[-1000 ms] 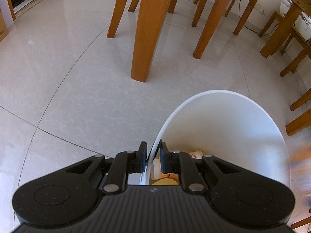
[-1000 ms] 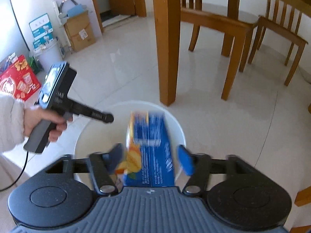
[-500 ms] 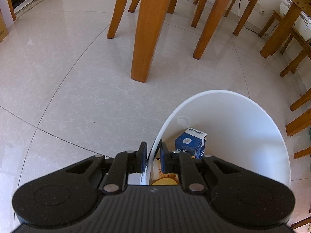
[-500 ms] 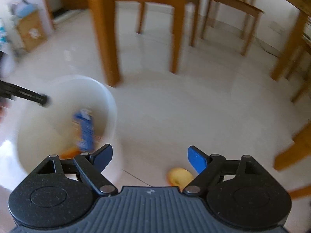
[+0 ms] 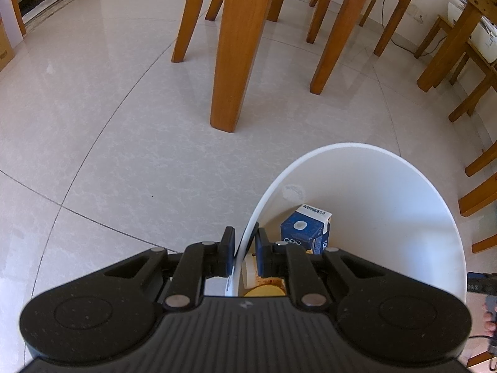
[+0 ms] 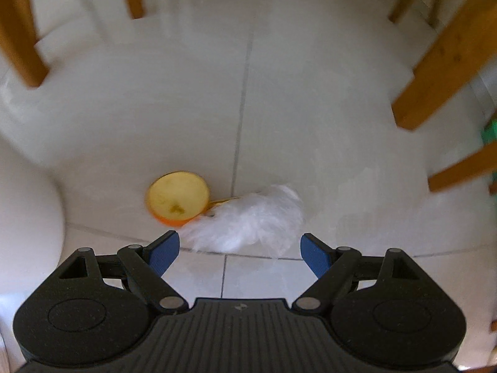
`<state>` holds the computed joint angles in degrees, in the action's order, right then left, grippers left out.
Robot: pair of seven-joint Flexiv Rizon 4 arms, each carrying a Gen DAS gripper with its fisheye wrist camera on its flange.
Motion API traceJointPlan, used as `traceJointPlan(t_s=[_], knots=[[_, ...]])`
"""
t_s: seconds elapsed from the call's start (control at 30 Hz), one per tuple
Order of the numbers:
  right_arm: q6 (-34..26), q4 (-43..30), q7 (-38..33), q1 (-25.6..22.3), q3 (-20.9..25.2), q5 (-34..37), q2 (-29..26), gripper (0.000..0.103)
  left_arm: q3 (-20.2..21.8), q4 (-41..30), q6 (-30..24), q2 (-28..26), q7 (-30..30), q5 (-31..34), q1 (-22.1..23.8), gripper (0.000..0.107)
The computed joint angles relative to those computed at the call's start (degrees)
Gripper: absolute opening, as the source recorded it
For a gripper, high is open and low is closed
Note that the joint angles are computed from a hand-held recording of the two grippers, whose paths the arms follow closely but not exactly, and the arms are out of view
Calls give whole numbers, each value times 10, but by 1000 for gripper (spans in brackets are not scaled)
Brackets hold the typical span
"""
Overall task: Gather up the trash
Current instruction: 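Move the right gripper to the clear plastic film and grasp it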
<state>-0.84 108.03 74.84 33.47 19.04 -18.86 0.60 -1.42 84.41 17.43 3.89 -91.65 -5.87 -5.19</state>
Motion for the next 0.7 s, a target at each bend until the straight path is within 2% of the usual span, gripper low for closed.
traceJointPlan(t_s=[0.17,0.3,0.53,0.7], knots=[[28,53,80,-11,2,7,15,89,-3,-7,-4,-3,-7,6,0,12],[49,77,113,-26,-4,23,19,89,-2,-7,-3,-3,-8,6,-1,12],[90,96,103,-38,-7,61,16,88,-2,-6,-4,-2,-8,6,-2,12],[119,91,80,-28,-2,75,2,88,0,-3,-1,-1,-5,2,-1,12]])
